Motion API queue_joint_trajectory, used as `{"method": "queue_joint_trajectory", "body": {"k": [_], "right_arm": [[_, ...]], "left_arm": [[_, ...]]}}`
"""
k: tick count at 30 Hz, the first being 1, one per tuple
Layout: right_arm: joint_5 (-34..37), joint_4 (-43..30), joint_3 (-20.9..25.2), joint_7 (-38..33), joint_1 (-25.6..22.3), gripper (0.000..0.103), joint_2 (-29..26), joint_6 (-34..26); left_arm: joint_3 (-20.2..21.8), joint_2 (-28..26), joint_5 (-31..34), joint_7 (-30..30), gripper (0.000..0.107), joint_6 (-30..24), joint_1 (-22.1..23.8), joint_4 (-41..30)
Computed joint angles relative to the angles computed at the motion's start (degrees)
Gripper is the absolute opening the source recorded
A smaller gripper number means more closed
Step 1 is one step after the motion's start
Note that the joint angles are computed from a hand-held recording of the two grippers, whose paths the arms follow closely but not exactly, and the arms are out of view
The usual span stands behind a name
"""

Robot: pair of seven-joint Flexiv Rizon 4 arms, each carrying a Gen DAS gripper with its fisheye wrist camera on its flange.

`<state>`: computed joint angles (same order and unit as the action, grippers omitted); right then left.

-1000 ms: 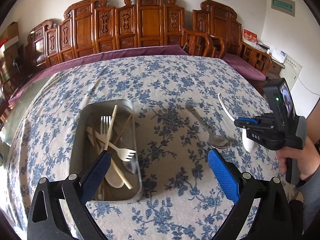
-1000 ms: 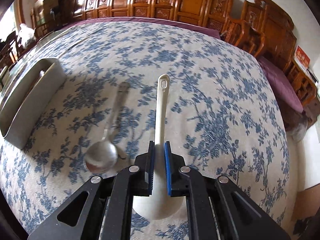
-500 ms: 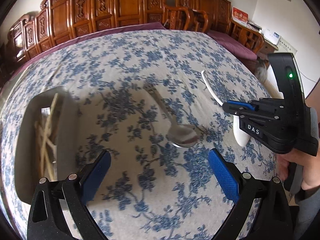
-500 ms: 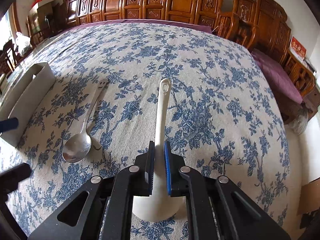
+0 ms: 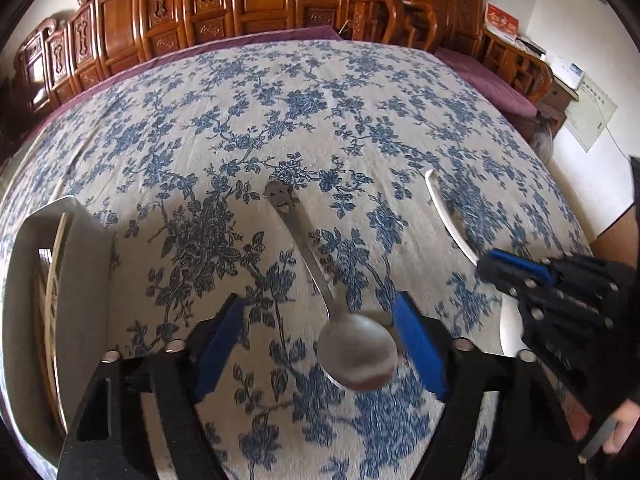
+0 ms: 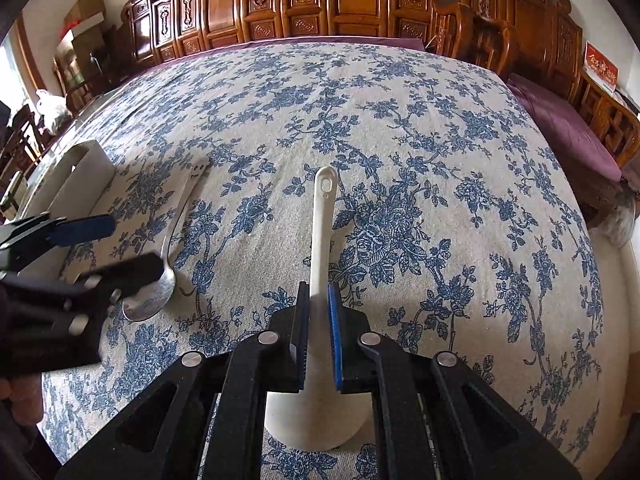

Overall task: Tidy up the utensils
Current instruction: 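Grasp the metal spoon by its handle with the left tool while the right tool holds the white spoon, then carry the metal spoon into the tray and open the left tool while the right tool carries its spoon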

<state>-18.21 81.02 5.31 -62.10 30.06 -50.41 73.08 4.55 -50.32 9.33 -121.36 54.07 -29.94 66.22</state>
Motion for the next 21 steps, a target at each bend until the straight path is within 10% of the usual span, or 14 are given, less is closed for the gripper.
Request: {"method": "queue_joint_trajectory", "body": {"k": [13, 21], "right_arm": [[0.7, -0.5, 0.6, -0.7, -0.4, 0.011, -0.3, -0.1], [0.6, -1.9, 0.9, -1.2, 0.1, 0.011, -0.7, -1.6]], "left_arm": [[0.3, -4.2, 0.9, -0.5, 0.010, -9.8, -1.0, -8.7], [-1.5, -1.6, -0.3, 1.6, 0.005, -6.0, 0.9, -3.3]]}}
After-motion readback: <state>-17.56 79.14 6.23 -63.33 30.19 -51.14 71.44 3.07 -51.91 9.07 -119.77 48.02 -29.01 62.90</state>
